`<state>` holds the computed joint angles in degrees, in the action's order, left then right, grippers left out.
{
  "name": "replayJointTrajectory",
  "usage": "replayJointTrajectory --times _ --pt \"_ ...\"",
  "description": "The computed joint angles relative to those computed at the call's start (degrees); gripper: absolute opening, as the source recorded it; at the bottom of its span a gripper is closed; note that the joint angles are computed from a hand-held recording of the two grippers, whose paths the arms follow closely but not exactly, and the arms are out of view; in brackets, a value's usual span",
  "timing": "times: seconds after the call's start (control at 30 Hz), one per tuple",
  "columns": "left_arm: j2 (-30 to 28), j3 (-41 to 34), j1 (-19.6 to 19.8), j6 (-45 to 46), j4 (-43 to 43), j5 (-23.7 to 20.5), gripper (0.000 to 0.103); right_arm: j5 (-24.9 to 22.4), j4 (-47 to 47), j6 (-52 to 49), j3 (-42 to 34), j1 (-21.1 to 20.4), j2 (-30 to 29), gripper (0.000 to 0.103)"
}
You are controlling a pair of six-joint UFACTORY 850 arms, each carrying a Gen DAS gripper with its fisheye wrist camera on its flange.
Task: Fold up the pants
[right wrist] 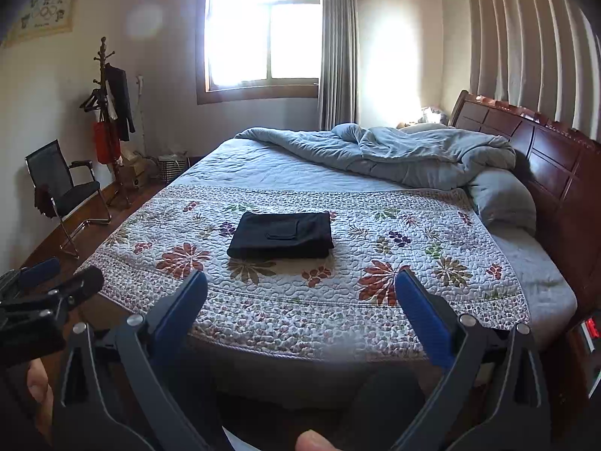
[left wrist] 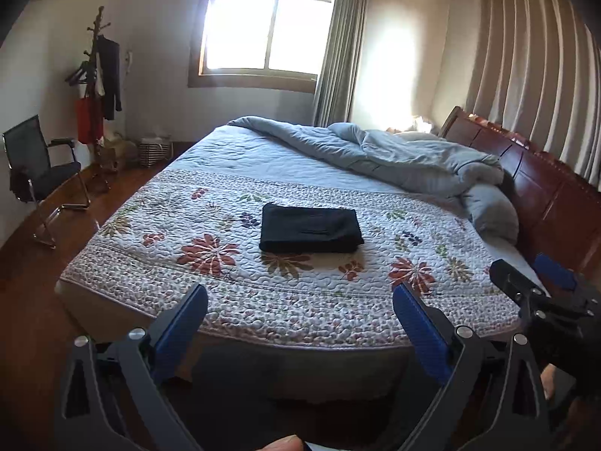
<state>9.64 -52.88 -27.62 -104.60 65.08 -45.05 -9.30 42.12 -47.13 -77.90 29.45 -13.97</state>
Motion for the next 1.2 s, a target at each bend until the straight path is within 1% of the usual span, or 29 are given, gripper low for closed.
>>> replayJointTrajectory --times 0.1,0.3,0.43,0.6,0.8,0.93,1.03,1.2 --pt "-0.7 -0.5 -0.3 1.2 -1.1 -0.8 0.099 -0.3 -1.4 1.6 0.4 -0.1 0.5 0.1" --pt "-1.0 -0.5 0.0 0.1 -0.7 -0.7 0.099 -2.1 -6.7 6.6 -1.5 -0.1 -1.4 0.1" --pt "-1.4 -1.0 1.0 1.0 -1.0 0.2 0.099 -2.9 -5.9 5.9 -2.7 -0.1 -2.6 0.1" --pt "-2.6 -2.1 2.3 2.3 -1.4 1.1 0.099 -4.3 -7.1 6.7 -5.0 0.0 -4.8 0.1" --pt "-4.5 -3.4 3.5 2.5 -1.6 0.7 0.099 -6.7 -9.1 8.4 -8.3 0.1 -7.9 0.1" --pt "-5.1 -3.8 4.3 2.1 -1.9 1.5 0.099 -6.8 -9.2 8.8 -9.4 0.3 -8.7 0.1" --pt "-5.7 -4.2 4.9 3.0 -2.6 2.1 0.099 -6.9 -11.2 10.9 -10.4 0.3 -9.3 0.1" --pt "-6.6 -4.7 5.1 3.5 -2.2 1.1 0.099 -6.7 -15.9 15.7 -11.5 0.4 -10.1 0.1"
